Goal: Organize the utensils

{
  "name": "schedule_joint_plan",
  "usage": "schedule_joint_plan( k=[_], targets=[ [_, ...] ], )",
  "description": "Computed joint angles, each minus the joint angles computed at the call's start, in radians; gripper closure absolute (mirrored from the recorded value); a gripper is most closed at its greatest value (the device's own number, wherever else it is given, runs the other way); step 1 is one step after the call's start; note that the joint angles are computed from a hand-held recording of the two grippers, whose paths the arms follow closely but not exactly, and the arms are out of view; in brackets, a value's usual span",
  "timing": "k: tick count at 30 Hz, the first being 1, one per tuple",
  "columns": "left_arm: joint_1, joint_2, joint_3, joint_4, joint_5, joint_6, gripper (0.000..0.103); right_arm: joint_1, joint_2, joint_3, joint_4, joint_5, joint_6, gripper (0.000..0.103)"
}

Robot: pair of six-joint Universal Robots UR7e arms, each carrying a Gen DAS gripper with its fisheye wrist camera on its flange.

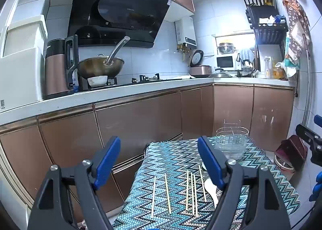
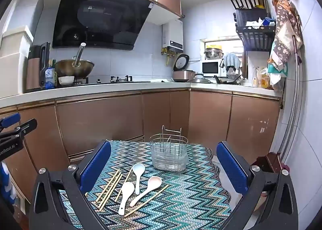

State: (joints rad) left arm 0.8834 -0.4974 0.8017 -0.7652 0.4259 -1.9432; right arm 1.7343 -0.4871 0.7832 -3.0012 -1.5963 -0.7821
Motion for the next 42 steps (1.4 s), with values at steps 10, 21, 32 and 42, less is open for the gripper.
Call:
schedule_joint_plan(
  k=[10, 21, 32, 42],
  targets=[
    [-0.003, -0.002, 0.002, 0.010, -0.010, -0.027, 0.025, -0.010, -0.023, 0.032, -0.021, 0.037, 0.009, 0.000],
    [-0.001, -0.009, 0.014, 0.014, -0.008, -0.043, 0.025, -0.007, -0.022, 0.033, -0.022, 0.026, 0.002, 0.000],
    [0.000, -0.008, 0.009, 0.028, -0.017, -0.063, 0.025, -0.007, -0.019, 0.030, -0.010, 0.023, -0.001, 0.000],
    [0.000, -0.010, 0.010, 0.038, -0.020, -0.075, 0.025, -0.007, -0.021, 0.040, -0.023, 0.021, -0.006, 0.000]
  ],
)
